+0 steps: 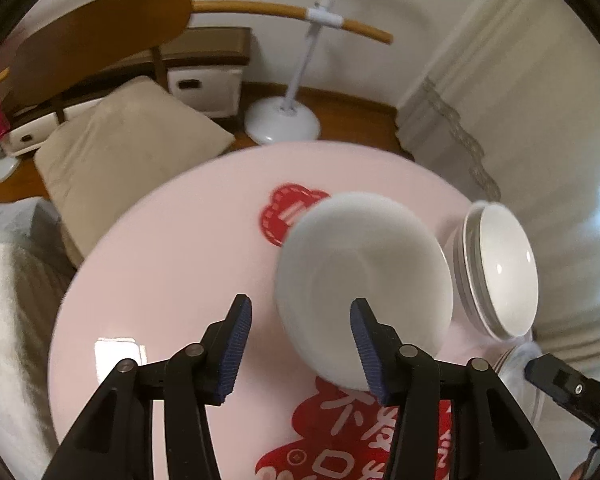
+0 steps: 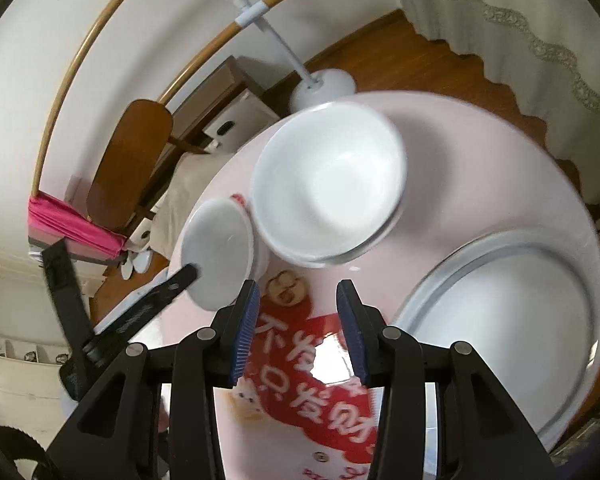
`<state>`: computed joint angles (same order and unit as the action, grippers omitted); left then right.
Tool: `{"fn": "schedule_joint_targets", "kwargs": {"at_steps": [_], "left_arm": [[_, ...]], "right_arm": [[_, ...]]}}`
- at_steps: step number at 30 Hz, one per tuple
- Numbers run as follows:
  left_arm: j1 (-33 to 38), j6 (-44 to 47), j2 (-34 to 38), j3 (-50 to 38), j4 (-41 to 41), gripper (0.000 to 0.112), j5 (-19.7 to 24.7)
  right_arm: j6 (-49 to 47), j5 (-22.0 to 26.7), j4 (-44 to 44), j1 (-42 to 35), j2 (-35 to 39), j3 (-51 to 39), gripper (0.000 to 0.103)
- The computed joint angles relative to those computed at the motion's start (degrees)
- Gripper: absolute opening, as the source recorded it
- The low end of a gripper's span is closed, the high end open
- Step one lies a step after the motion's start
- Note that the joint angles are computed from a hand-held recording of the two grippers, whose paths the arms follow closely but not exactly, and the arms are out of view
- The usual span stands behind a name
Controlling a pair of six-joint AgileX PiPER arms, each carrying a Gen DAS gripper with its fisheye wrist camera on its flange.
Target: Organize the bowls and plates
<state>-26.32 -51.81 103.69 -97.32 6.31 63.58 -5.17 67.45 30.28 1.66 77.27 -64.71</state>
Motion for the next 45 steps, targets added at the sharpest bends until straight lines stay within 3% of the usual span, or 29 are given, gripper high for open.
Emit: {"fn": "schedule_joint_targets", "kwargs": {"at_steps": [3,5,7,12,20,21,24,35,40,45], "left_arm": [[1.1,3.9,1.6,-0.6,-3.0,0.027,-0.6],[1.9,5.6,1.0,0.6,-4.2,0.025,-1.5],[2.6,6.9,0.0,2.2,-4.8,0.015,-2.5],[4.4,11.0,-2.6,7.0,-6.9,0.015,-4.9],[5.5,12.9,-4.6,11.5,-8.7,0.015,-7.6],[5.9,13.4,-4.7,11.8,-9.0,0.015,-7.7],[6.4,14.1,-4.9,12.1,-9.7,0.015,-8.1],[5.1,11.6,-8.8,14.6,-8.2,0.014,-9.9],[2.5,7.4,-12.5,14.1,-4.0,0.014,-9.8],[-1.6,3.8,-11.9,7.4,-0.2,0.014,-7.4]], "right_arm": [[2.5,-3.4,-0.4,4.6,0.0,2.3,0.042],[2.7,-5.5,1.0,5.4,-0.4,4.4,0.042],[2.7,-8.0,3.2,6.0,-0.6,6.3,0.042],[6.5,-15.6,5.0,10.2,1.0,9.2,0.042],[11.6,-21.5,1.7,15.5,6.6,8.6,0.042],[10.8,-21.3,2.3,15.3,7.5,8.2,0.038],[8.2,-20.7,4.9,14.8,9.5,7.6,0.013],[1.3,-15.4,8.4,11.9,9.3,6.4,0.013],[-0.3,-10.1,8.5,10.1,6.5,3.8,0.013],[-2.3,-3.8,8.5,5.0,3.2,0.3,0.013]]}}
